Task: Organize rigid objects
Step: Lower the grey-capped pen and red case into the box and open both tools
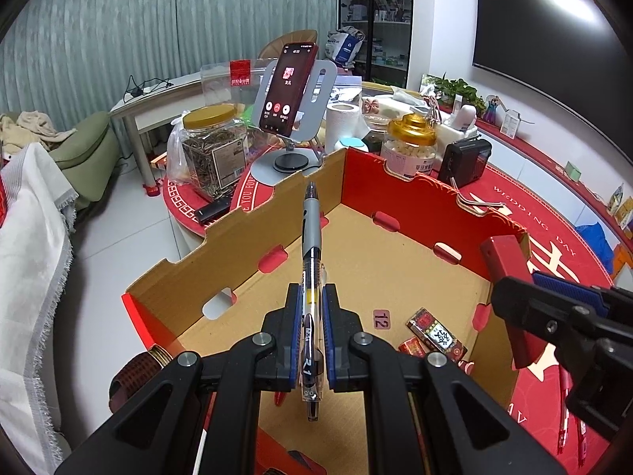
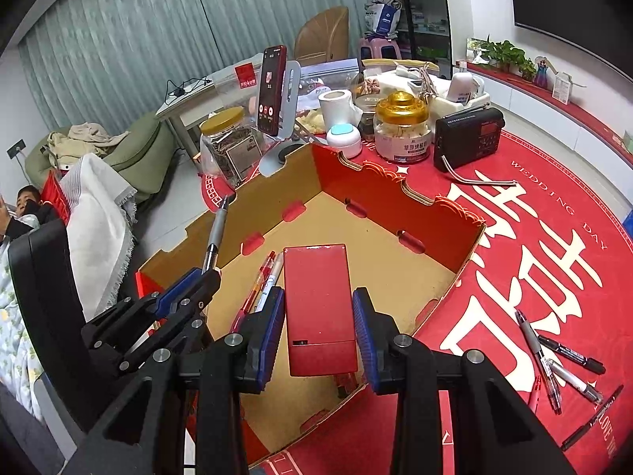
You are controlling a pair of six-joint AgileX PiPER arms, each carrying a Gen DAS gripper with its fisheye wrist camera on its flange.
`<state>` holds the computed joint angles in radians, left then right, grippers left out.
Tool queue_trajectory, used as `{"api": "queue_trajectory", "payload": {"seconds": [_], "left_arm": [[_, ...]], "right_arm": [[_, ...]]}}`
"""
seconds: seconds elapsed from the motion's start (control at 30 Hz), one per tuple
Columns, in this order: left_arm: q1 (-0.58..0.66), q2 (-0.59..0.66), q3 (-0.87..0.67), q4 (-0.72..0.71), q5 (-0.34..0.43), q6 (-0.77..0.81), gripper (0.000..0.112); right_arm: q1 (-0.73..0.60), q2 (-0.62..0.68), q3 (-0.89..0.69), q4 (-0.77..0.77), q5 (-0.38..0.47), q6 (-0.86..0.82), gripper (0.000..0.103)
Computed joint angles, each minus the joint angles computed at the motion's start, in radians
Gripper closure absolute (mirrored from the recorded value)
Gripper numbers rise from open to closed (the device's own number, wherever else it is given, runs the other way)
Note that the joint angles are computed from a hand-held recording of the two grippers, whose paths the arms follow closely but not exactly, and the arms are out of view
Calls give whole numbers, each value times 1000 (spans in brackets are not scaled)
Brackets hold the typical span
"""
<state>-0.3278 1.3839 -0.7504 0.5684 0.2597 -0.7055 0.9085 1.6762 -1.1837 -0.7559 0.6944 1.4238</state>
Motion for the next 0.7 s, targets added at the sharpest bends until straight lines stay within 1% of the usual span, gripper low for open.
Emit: {"api": "queue_trajectory", "payload": {"seconds": [0.3,0.7], "left_arm": [[9,12,-9,-32,-1,37,102],[9,34,-10,-4,-12,16,102]], "right_arm": [[-7,15,-7,9,2,-9,67],[-30,32,-15,34,-9,-40,67]]}}
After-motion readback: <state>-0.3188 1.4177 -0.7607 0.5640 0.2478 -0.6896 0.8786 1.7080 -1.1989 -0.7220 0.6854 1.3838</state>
